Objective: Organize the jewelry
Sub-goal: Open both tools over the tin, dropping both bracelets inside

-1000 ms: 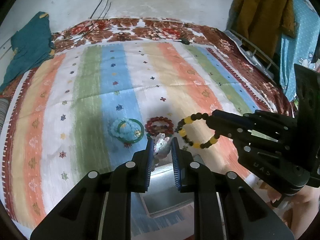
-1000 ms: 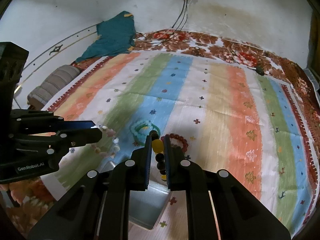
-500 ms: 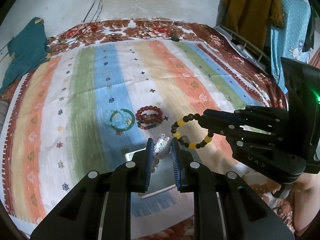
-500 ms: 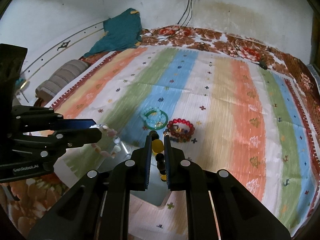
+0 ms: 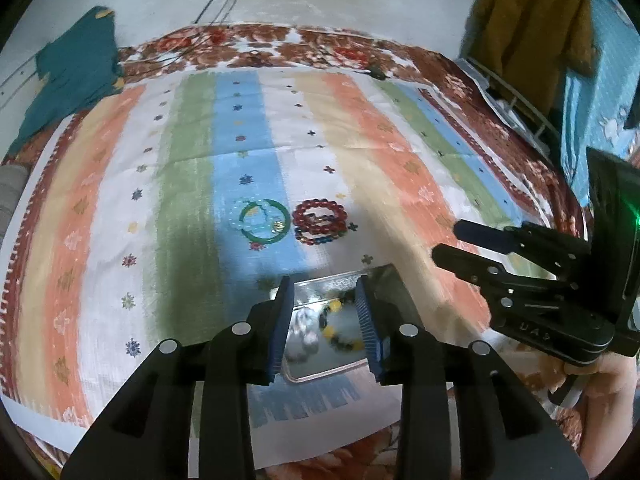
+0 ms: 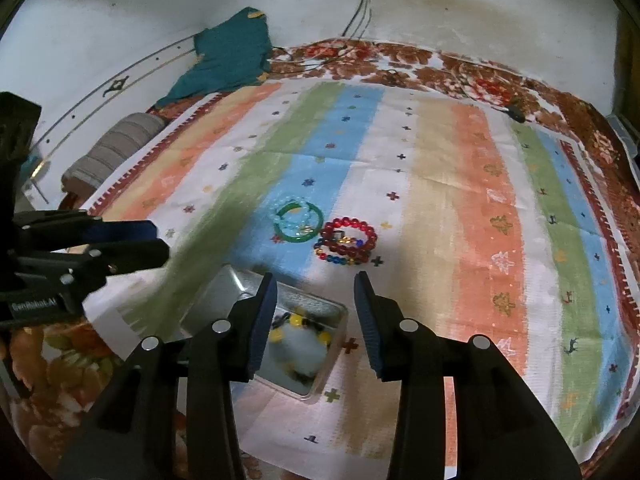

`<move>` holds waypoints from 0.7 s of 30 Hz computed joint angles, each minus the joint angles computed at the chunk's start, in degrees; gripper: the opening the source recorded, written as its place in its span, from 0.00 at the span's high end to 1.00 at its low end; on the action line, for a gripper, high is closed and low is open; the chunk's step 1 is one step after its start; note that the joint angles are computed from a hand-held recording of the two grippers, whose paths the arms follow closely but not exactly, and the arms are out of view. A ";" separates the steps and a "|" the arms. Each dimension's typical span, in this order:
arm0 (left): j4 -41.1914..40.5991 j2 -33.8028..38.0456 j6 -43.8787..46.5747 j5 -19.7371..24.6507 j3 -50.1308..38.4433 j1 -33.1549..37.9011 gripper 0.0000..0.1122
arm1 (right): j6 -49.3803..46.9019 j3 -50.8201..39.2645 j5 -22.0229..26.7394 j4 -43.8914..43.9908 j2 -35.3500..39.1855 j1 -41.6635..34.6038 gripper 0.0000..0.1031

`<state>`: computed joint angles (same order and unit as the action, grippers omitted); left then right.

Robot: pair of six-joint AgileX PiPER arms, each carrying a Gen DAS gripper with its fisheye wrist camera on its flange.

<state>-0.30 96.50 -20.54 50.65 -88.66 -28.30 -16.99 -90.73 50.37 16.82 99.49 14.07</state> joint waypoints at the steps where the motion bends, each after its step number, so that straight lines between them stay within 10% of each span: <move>1: 0.01 -0.05 -0.10 -0.01 0.04 0.15 0.69 | 0.15 -0.12 0.03 -0.18 0.09 -0.08 0.61; 21: 4.60 3.89 -6.86 2.05 -3.52 3.31 0.43 | 3.49 -6.33 2.20 -1.91 5.03 -1.41 0.43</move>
